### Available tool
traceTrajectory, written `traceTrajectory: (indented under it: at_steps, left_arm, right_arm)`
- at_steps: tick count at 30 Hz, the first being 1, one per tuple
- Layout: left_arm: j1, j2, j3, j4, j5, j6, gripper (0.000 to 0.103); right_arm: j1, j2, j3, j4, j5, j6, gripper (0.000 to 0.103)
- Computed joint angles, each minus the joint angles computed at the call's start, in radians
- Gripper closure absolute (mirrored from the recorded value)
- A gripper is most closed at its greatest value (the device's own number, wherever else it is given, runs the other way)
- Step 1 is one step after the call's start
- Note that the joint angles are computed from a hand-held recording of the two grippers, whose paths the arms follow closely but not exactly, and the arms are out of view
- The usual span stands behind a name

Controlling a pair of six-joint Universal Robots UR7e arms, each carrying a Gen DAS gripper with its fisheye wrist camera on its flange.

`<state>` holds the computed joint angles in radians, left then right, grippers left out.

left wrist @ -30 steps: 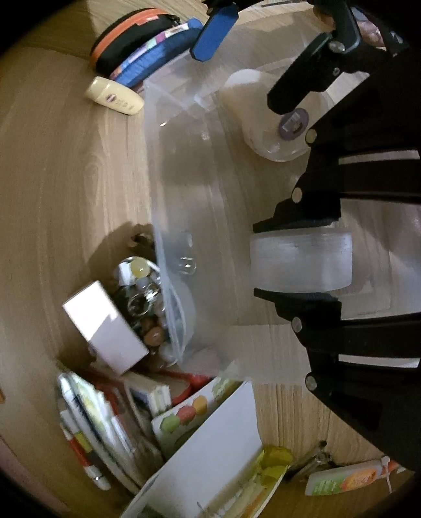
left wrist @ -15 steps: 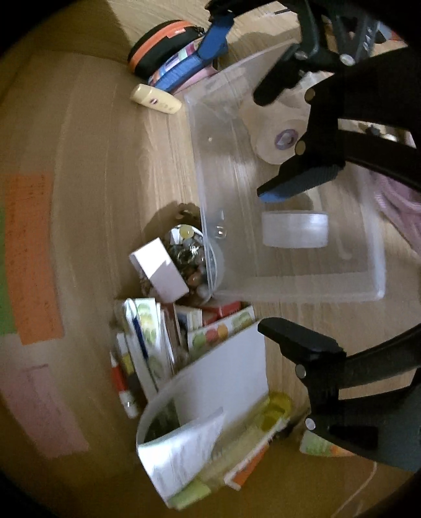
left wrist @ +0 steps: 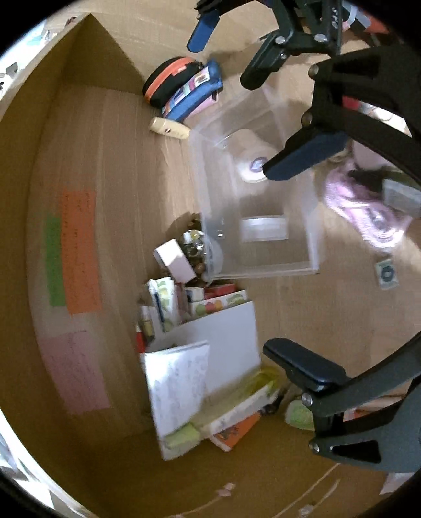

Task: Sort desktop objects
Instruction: 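Move both tools back toward the pile of items beside the bin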

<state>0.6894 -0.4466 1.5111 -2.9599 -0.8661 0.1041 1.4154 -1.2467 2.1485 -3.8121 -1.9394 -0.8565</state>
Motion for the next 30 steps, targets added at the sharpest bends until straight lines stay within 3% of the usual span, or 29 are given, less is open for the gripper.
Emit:
traceTrajectory:
  at_steps: [10,17,22,30]
  left_arm:
    - [-0.003,-0.101,0.192,-0.013,0.006,-0.086,0.003]
    - [-0.023,-0.121,0.305,-0.087,-0.018,-0.054,0.003]
    - [-0.011,-0.112,0.313,-0.004,-0.11,-0.055,0.003]
    - [-0.009,-0.063,0.298,-0.03,-0.077,-0.038,0.003]
  right_arm:
    - [-0.007,-0.01,0.11,-0.015,-0.057,0.043,0.002]
    - [-0.042,-0.045,0.186,0.065,-0.013,0.101,0.002]
    - [-0.062,-0.074,0.216,0.114,0.015,0.097,0.002]
    - [-0.142,-0.11,0.263,0.139,0.03,0.126,0.003]
